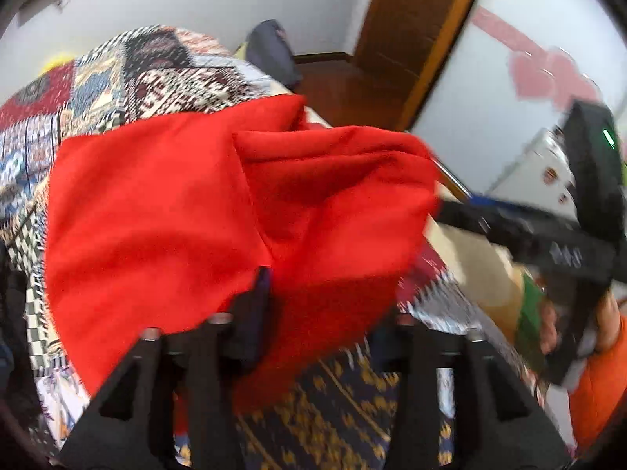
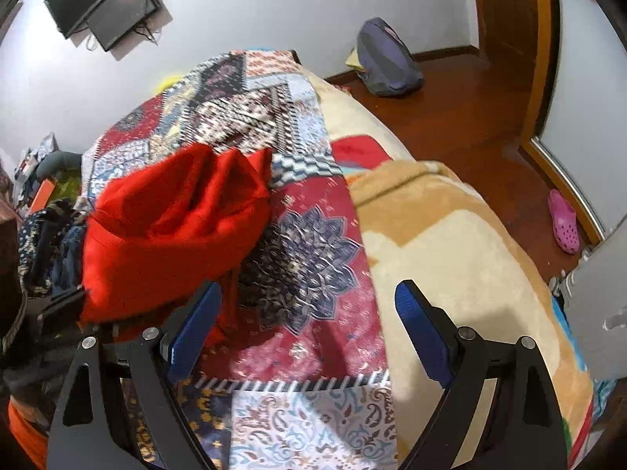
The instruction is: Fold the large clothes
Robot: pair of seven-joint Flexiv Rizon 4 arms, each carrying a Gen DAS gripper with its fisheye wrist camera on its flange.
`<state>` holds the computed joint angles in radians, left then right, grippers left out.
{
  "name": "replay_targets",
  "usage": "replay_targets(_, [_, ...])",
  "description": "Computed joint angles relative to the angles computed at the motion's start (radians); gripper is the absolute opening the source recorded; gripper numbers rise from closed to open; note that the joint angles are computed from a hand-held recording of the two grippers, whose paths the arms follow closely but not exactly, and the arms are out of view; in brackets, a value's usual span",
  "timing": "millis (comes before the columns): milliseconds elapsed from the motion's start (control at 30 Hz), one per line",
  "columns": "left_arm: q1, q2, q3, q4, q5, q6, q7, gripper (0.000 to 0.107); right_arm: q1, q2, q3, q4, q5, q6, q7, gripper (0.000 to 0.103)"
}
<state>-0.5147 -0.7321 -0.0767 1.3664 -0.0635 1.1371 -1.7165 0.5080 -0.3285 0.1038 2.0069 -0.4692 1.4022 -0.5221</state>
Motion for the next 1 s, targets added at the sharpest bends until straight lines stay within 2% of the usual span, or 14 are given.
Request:
replay_targets(133, [-0.030, 0.069, 0.048, 0.065, 0.050, 0.033, -0.044, 0.059, 0.030, 0.014, -0.034, -0.003, -0.049, 0.045, 0.026, 0.088])
replay_targets(233, [-0.041, 0.124, 0.098, 0.128, 0.078, 0.066, -0.145, 0.068, 0.060, 0.018, -0.068, -0.014, -0.107, 0.088, 0.056, 0.088])
replay_targets(333, [-0.041, 0.150, 0.155, 0.161, 0.126, 0.079, -0.239, 0.069, 0.067, -0.010, -0.058, -0.058, -0.118, 0.096, 0.035, 0.089])
replay_targets(400, [-0.026, 0.152, 0.176, 0.166, 0.146, 0.054, -0.296, 0.069, 0.061, -0.046, -0.022, -0.109, -0.098, 0.079, -0.015, 0.089])
replay_targets(467, [0.021, 0.147, 0.143, 0.187, 0.127, 0.055, -0.305, 0.069, 0.054, -0.090, 0.018, -0.165, -0.064, 0.049, -0.071, 0.089])
replay_targets(567, [0.074, 0.120, 0.096, 0.195, 0.090, 0.000, -0.284, 0.069, 0.026, -0.166, 0.105, -0.252, 0.018, 0.005, -0.190, 0.089])
replay_targets(633, [0.100, 0.112, 0.062, 0.236, 0.059, 0.047, -0.279, 0.071, -0.028, -0.220, 0.202, -0.311, 0.107, -0.031, -0.289, 0.089])
replay_targets(667, [0.100, 0.110, 0.064, 0.250, 0.056, 0.068, -0.286, 0.076, -0.034, -0.238, 0.219, -0.331, 0.139, -0.050, -0.302, 0.089])
replay_targets(733, [0.099, 0.113, 0.067, 0.282, 0.051, 0.122, -0.298, 0.080, -0.002, -0.246, 0.181, -0.338, 0.165, -0.059, -0.280, 0.089])
replay_targets(833, [0.124, 0.117, 0.034, 0.318, 0.009, 0.170, -0.278, 0.080, 0.062, -0.238, 0.076, -0.315, 0.159, -0.052, -0.229, 0.089])
replay_targets(900, [0.126, 0.117, 0.031, 0.331, -0.007, 0.188, -0.270, 0.082, 0.114, -0.219, -0.022, -0.274, 0.124, -0.056, -0.145, 0.089])
replay_targets(1000, [0.118, 0.113, 0.041, 0.333, -0.015, 0.196, -0.259, 0.083, 0.075, -0.202, -0.003, -0.233, 0.130, -0.089, -0.137, 0.089])
